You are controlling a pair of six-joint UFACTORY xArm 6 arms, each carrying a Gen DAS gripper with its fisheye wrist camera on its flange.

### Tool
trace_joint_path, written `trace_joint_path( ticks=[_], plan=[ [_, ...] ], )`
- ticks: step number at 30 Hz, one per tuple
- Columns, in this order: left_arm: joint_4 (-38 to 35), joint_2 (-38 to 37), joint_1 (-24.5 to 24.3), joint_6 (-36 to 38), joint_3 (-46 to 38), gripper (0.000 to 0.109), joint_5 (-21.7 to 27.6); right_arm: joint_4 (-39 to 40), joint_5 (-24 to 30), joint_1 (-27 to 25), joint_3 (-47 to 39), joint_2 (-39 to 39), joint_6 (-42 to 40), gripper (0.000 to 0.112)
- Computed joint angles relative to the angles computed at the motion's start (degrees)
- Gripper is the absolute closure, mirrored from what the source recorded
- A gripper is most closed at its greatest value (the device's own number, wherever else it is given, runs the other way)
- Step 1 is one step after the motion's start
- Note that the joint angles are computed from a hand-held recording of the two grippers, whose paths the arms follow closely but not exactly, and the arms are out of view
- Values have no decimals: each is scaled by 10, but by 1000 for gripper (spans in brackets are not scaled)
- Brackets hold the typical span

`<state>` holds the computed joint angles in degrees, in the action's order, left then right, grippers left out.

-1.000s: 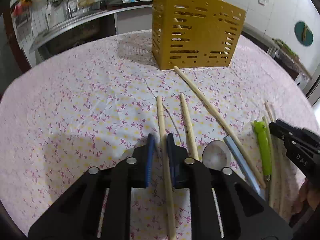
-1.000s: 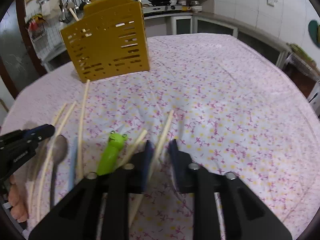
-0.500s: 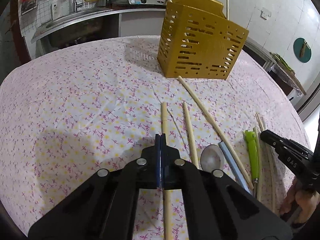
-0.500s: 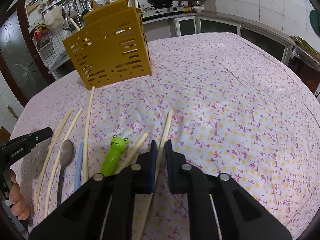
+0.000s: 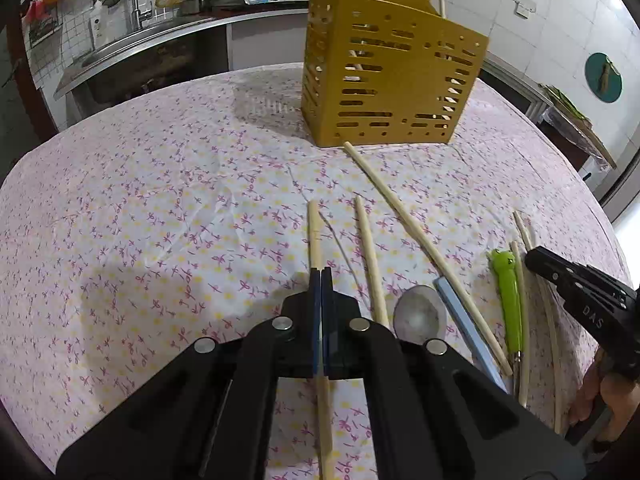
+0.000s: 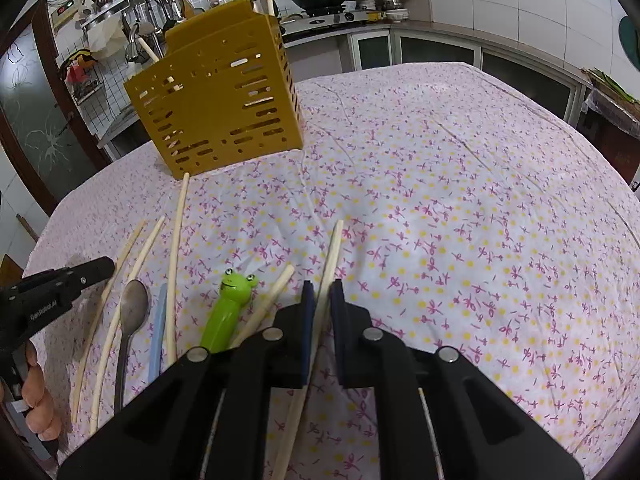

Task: Organize utensils
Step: 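Close the right tool on another chopstick while the left tool grasps one too, then lift the right tool's chopstick toward the yellow holder while the left tool lifts its own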

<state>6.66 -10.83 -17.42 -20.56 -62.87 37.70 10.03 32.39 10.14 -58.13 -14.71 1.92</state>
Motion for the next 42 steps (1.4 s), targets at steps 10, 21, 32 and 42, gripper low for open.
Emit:
trace_joint_path(
  ticks=[10,21,32,42],
  plan=[
    [29,40,-10,-3,-43,100,42,9,4,-2,-3,3,-6,103],
    [-8,7,2,8,-7,104,-1,17,-18,-1,9,-8,-11,104],
    [-61,-59,7,17,40,104,-89,53,-52,1,20,-38,-51,107],
    [-62,-59,8,10,38,104,-82,111,-37,-9,4,-28,-85,107]
  ],
)
